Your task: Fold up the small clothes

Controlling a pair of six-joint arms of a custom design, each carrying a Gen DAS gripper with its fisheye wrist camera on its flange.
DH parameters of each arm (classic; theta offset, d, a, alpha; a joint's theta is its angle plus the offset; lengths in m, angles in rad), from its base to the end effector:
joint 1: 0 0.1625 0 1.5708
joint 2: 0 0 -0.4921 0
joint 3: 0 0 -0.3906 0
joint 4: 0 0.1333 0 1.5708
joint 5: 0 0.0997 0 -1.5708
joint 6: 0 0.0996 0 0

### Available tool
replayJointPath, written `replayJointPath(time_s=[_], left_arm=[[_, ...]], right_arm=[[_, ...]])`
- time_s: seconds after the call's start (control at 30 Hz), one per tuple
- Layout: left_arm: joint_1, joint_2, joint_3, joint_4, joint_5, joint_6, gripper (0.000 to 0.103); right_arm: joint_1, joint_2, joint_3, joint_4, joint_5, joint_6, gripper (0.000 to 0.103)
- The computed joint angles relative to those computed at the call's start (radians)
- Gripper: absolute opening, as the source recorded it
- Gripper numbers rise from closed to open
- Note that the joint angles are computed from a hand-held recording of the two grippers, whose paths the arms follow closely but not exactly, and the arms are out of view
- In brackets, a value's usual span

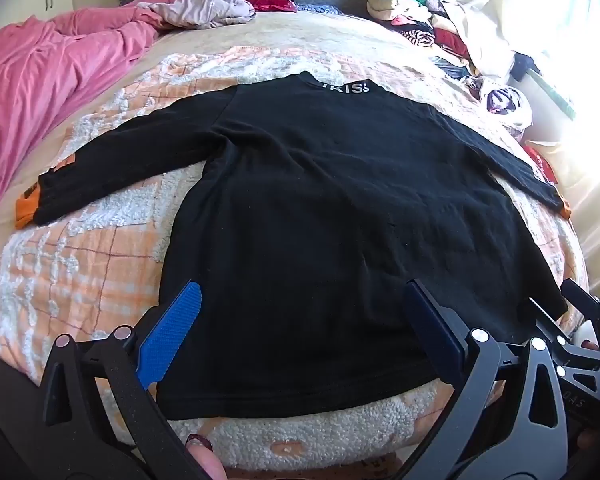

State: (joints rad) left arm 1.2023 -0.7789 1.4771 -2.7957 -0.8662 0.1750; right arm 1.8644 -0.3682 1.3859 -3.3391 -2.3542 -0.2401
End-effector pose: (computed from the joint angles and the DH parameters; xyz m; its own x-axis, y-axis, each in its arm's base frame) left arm -0.0942 -0.7931 0.2416 -0.7612 0.1115 -0.6389 0.4508 0.7992 -0.3975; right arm 0.2876 -0.7335 0.0237 -0.7437 0.0819 0.6635 -0.4000 0.7407 -0.5398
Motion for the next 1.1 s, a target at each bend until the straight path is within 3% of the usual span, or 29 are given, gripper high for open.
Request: replayJointPath(time_s=[0.07, 1.1], left_arm=[[0.000, 0.000, 0.000, 0.003, 0.002, -0.006, 0.095], [0.003, 0.002, -0.007, 0.022, -0.010, -0.003, 0.095]], right_arm=[[0.008, 0.011, -0.014, 0.005, -0.027, -0.020, 0.099], [0.015, 0.006, -0.009, -0.022, -0.024, -0.027, 0.099]])
